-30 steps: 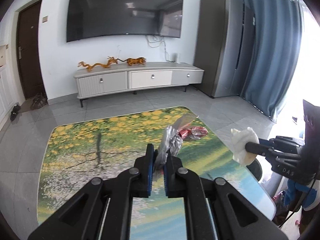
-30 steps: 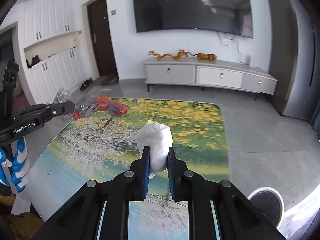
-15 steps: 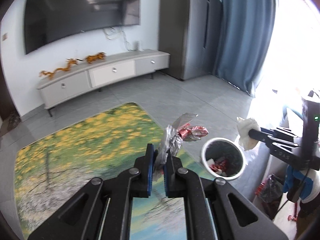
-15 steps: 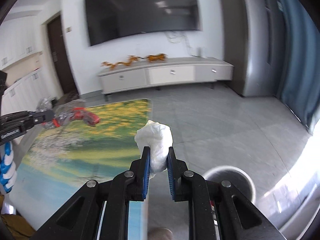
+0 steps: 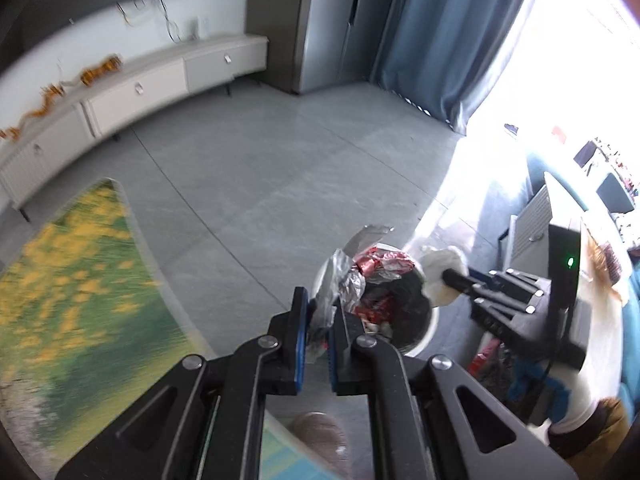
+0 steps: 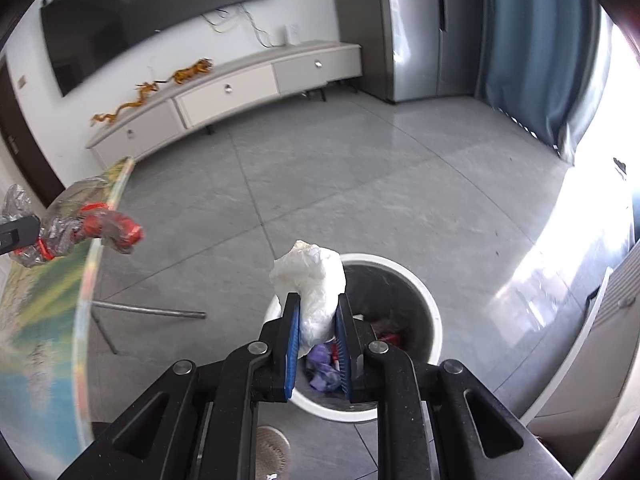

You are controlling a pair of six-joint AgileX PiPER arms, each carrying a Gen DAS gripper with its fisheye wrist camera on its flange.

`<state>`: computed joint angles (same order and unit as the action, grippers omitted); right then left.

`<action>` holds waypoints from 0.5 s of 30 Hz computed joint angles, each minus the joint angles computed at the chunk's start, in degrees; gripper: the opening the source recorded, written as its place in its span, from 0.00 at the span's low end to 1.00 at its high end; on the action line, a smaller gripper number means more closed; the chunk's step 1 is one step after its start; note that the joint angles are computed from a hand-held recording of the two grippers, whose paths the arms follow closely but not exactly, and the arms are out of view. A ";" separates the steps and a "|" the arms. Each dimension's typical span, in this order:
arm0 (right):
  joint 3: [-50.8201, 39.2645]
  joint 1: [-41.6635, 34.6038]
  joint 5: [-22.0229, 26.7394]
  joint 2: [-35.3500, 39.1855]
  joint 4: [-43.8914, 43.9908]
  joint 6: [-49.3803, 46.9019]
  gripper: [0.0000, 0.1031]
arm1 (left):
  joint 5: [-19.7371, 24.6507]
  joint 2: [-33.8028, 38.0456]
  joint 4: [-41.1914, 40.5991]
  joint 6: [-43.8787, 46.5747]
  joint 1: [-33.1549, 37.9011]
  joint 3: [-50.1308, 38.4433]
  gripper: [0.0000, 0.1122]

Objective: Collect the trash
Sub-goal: 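Open both tools to drop the clear bag and tissue into the bin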

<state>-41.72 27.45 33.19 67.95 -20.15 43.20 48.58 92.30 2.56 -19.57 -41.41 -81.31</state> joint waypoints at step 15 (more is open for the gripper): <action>2.38 -13.05 -8.28 8.66 9.97 -11.80 0.21 | 0.44 22.19 -5.91 -1.88 -2.53 -17.87 0.36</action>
